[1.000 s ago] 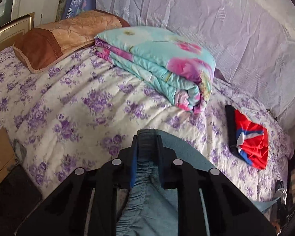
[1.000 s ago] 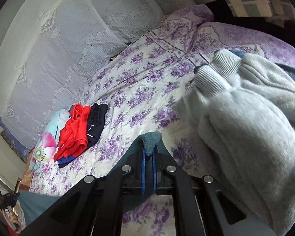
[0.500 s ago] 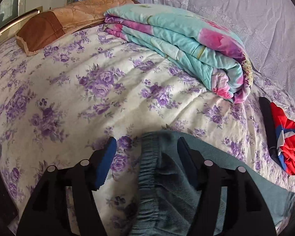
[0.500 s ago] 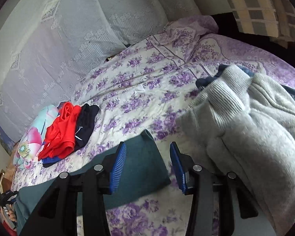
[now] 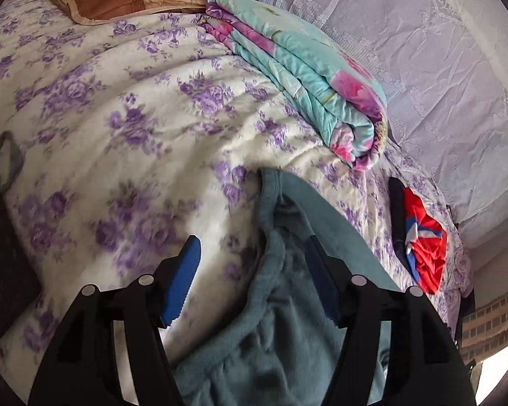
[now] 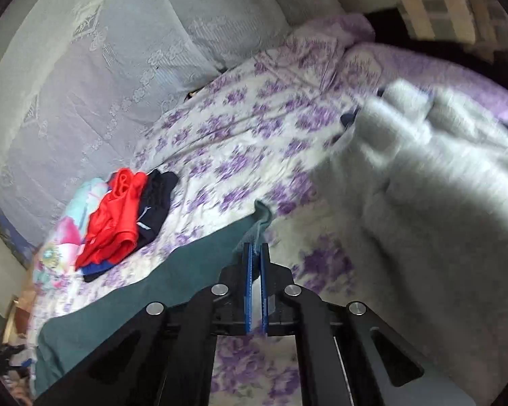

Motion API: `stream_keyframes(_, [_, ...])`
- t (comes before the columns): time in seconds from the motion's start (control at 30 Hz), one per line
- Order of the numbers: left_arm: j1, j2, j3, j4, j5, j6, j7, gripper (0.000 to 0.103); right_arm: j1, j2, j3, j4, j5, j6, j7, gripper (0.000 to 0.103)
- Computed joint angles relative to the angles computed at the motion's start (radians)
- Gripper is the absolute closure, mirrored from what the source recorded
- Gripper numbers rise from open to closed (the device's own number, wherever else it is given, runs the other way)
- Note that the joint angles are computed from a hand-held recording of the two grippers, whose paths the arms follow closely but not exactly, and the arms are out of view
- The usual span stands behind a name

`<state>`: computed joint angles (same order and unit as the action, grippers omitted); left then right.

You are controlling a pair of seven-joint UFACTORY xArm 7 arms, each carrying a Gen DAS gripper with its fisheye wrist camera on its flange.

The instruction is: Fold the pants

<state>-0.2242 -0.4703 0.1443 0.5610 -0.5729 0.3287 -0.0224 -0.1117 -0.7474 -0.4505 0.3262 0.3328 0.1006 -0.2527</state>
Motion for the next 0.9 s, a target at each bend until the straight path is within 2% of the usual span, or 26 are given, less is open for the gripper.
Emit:
stream_keyframes(0.03, [0.045,-0.049,-0.037,-0.029,0.051,0.027,-0.036,0.041,-0.060,0.032,0.044,0.006,-0.034,0.002,0.029,0.098])
stream_keyframes(0.07, [0.091,-0.107,-0.076,-0.060,0.108,0.061,-0.081,0.041,-0.083,0.073,0.046,0.023,-0.041,0.028,0.044,0.098])
stream_keyframes(0.1, [0.115,-0.161,-0.090,-0.087,0.148,0.099,-0.104,0.041,-0.066,0.109,0.006,0.050,-0.007,0.086,0.036,0.097])
stream_keyframes(0.13, [0.125,-0.213,-0.094,-0.111,0.176,0.138,-0.119,0.041,-0.014,0.117,-0.065,0.067,0.044,0.120,0.008,0.098])
stream_keyframes(0.17, [0.127,-0.257,-0.087,-0.134,0.193,0.165,-0.126,0.041,0.005,0.088,-0.094,0.060,0.072,0.113,-0.018,0.098])
stream_keyframes(0.27, [0.118,-0.351,-0.058,-0.187,0.211,0.250,-0.144,0.041,-0.056,-0.030,-0.025,-0.003,0.062,0.052,-0.032,0.096])
stream_keyframes(0.37, [0.083,-0.373,-0.012,-0.225,0.177,0.292,-0.140,0.041,-0.120,-0.229,0.007,-0.063,0.037,0.154,-0.034,0.096])
stream_keyframes(0.4, [0.072,-0.370,-0.009,-0.233,0.167,0.292,-0.133,0.041,-0.141,-0.302,0.004,-0.079,0.031,0.209,-0.038,0.096])
stream_keyframes(0.5, [0.074,-0.353,-0.066,-0.240,0.188,0.243,-0.159,0.041,-0.265,-0.519,0.015,-0.115,-0.009,0.434,-0.039,0.095])
stream_keyframes(0.53, [0.052,-0.338,-0.058,-0.236,0.176,0.218,-0.152,0.041,-0.313,-0.589,0.017,-0.123,-0.027,0.516,-0.038,0.095])
stream_keyframes(0.6, [0.023,-0.294,-0.048,-0.222,0.155,0.177,-0.154,0.057,-0.413,-0.719,0.006,-0.123,-0.070,0.692,-0.034,0.095])
stream_keyframes(0.67, [0.026,-0.265,-0.067,-0.218,0.165,0.148,-0.169,0.087,-0.504,-0.829,-0.034,-0.105,-0.117,0.876,-0.033,0.095])
stream_keyframes(0.77, [0.017,-0.281,-0.073,-0.237,0.175,0.113,-0.171,0.095,-0.631,-0.936,-0.119,-0.056,-0.201,1.122,-0.028,0.095])
stream_keyframes(0.9, [0.033,-0.362,-0.072,-0.258,0.217,0.130,-0.177,0.097,-0.719,-0.970,-0.208,0.019,-0.315,1.362,-0.024,0.094])
